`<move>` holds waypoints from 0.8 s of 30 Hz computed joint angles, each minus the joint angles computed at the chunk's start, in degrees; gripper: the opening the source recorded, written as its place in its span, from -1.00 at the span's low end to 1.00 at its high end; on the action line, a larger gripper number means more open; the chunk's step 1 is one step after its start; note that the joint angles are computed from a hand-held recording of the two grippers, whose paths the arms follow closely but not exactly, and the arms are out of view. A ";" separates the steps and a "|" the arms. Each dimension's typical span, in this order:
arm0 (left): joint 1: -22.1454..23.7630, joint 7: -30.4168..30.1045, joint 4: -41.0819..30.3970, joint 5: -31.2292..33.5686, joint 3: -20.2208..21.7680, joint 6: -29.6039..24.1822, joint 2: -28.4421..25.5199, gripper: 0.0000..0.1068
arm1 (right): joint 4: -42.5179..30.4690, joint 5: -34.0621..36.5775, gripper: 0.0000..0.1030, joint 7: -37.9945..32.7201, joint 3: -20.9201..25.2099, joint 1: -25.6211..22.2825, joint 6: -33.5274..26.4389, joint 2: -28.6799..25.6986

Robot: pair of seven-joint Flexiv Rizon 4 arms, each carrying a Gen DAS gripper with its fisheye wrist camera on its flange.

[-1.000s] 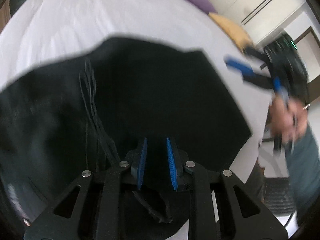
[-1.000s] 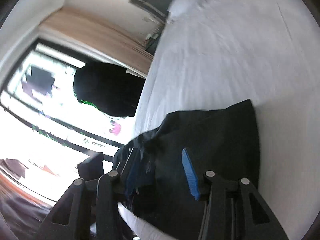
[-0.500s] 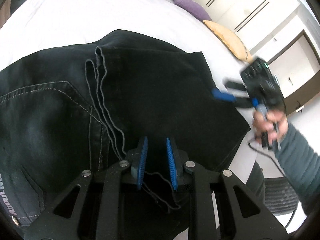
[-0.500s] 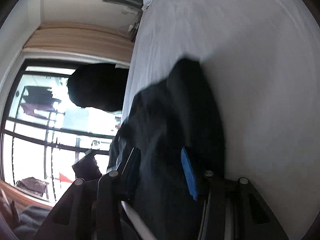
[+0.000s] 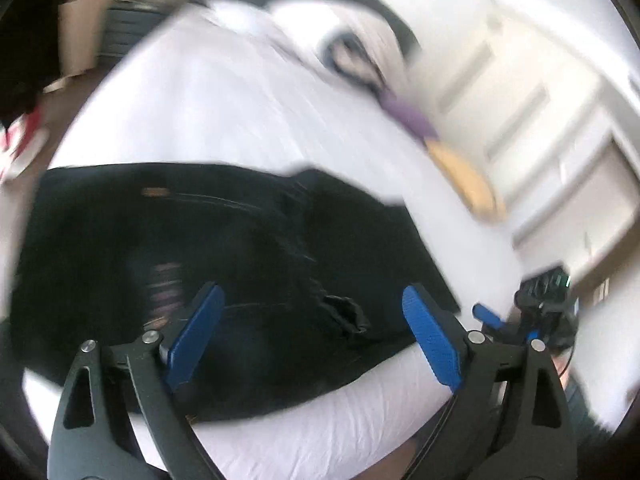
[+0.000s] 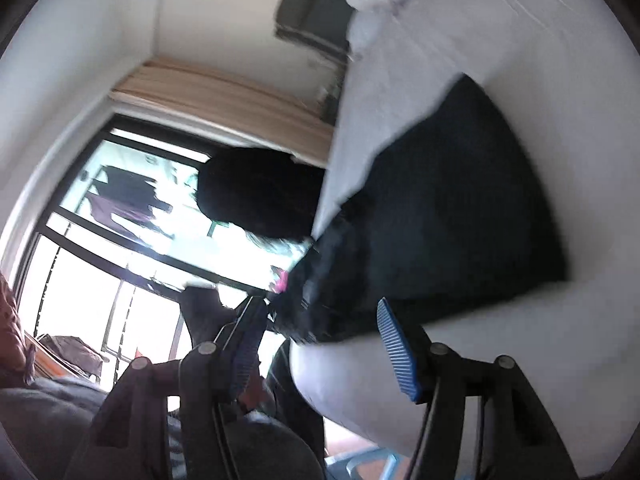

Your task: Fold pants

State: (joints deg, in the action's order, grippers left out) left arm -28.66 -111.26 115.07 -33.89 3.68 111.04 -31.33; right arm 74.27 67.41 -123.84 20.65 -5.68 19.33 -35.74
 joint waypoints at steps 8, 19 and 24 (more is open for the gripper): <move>-0.58 -19.22 20.35 -11.72 -2.68 13.79 7.95 0.72 | -6.44 0.55 0.20 4.68 1.82 6.27 6.38 -4.39; 16.07 -47.19 22.94 10.66 -10.19 21.06 0.70 0.72 | -7.48 -2.08 0.20 8.44 4.40 6.76 6.20 -6.25; 20.20 -55.88 20.58 17.01 -10.68 30.38 -5.04 0.56 | -7.26 -1.95 0.20 9.01 4.32 6.35 5.84 -6.48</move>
State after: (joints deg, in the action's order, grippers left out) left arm -8.46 -167.14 135.65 -16.88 -7.00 141.42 -36.37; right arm 67.01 65.46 -114.83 24.96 0.67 25.16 -42.22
